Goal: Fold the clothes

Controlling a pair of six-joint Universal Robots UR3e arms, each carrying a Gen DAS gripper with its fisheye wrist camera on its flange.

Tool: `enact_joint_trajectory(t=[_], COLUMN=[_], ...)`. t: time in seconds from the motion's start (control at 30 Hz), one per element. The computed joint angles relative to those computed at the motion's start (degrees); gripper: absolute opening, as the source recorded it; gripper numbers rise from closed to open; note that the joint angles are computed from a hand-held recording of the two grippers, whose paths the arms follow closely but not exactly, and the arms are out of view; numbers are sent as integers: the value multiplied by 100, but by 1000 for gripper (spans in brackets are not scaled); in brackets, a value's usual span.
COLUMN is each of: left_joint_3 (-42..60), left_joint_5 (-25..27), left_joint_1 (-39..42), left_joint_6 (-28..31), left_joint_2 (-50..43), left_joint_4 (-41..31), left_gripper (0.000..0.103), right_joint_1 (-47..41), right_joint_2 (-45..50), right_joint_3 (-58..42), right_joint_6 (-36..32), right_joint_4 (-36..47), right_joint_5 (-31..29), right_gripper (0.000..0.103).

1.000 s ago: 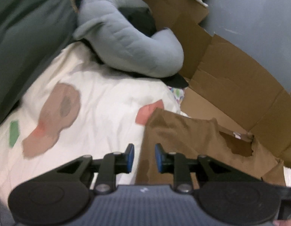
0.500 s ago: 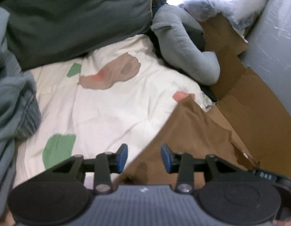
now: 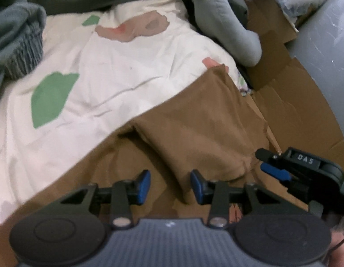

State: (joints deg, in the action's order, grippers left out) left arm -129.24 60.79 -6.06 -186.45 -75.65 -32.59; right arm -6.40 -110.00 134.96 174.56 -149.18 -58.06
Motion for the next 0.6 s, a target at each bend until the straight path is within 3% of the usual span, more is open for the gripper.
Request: enact_joint_trajectory(t=[0.2,0.27,0.3,0.33,0.5,0.6], left_joint_3=[-38,-67,-100,-134,-158,-30], left_joint_5=[-258,-494,-721,-923,-1678,-1846], left_joint_1=[-91,-42,54,155,666,889], left_joint_6=[-94,-119,-53,15,305,425], left_joint_2=[-423,-510,-508,-476,-228,-155], left_joint_4=[481,520,424,292,-663,-1190], left_gripper=[41,32,15,6,5,5], right_joint_1=[192,326,382,435,536,563], right_joint_2=[248,425,510,598,867,972], right_joint_3=[-135,-230,-278,-333,-493,-543], right_joint_6=[-164,-118,-96,-71,-35,-47], right_joint_4=[-53,-121,-144,-166,-214,-207], right_joint_5=[-39,-185,-251,-325,-478,-564], right_gripper=[31,31,31,31,32,26])
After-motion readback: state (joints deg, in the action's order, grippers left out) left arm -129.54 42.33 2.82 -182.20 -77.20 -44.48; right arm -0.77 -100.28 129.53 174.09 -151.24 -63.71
